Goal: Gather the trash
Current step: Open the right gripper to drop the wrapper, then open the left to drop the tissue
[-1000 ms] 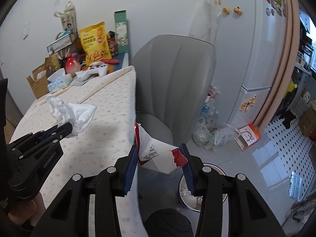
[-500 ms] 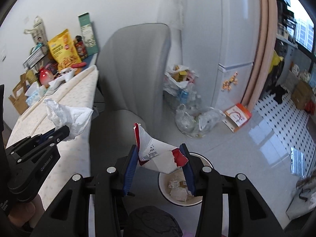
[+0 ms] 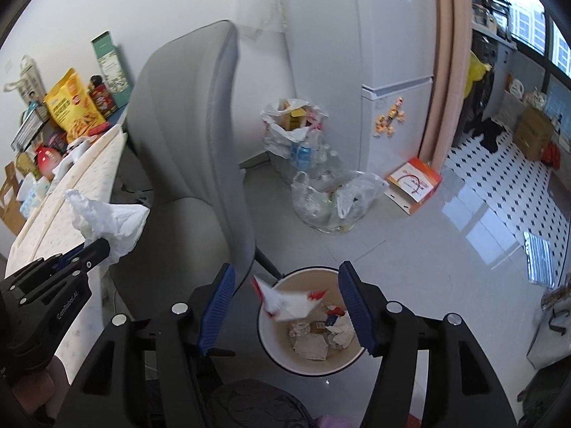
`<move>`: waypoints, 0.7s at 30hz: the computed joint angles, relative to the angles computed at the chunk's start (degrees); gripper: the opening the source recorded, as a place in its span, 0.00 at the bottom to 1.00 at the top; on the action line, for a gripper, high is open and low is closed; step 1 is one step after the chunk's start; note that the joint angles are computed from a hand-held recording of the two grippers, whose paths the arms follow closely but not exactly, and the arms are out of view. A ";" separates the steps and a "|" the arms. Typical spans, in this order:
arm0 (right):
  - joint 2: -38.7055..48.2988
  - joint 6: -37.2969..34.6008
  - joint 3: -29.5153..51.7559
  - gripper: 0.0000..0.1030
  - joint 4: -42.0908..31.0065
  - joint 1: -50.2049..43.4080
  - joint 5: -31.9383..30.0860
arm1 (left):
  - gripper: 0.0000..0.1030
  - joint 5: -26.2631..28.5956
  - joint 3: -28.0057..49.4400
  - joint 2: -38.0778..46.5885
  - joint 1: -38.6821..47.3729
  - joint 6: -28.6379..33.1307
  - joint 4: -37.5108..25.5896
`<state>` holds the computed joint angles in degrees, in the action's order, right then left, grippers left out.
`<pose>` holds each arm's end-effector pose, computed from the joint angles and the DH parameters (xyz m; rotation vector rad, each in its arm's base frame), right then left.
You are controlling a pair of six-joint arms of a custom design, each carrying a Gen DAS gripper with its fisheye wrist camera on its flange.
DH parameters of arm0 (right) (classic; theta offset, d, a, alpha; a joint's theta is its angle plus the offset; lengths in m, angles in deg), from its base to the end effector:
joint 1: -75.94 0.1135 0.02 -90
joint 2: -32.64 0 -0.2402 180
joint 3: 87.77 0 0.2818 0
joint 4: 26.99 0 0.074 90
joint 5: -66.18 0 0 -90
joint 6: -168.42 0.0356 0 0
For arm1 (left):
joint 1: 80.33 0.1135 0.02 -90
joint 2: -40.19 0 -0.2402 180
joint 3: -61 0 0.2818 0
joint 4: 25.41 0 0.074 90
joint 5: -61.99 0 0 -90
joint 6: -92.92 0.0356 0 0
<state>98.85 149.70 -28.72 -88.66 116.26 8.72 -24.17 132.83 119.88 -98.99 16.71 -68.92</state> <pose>0.1956 0.1409 0.2012 0.7896 2.3461 -0.0234 0.3067 -0.1061 0.2257 0.7175 2.3618 -0.1194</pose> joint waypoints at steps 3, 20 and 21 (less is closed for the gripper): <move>-3.54 0.49 -2.88 0.60 -0.61 -1.05 -0.25 | 0.12 -0.80 -0.25 0.33 -1.89 -0.51 0.17; -25.02 14.50 -12.57 0.65 -20.68 2.71 4.17 | 0.12 -3.86 -1.44 2.75 -16.53 -4.20 0.26; -25.86 15.03 -12.84 0.65 -21.62 2.76 4.25 | 0.12 -3.84 -1.20 3.20 -17.20 -4.53 0.14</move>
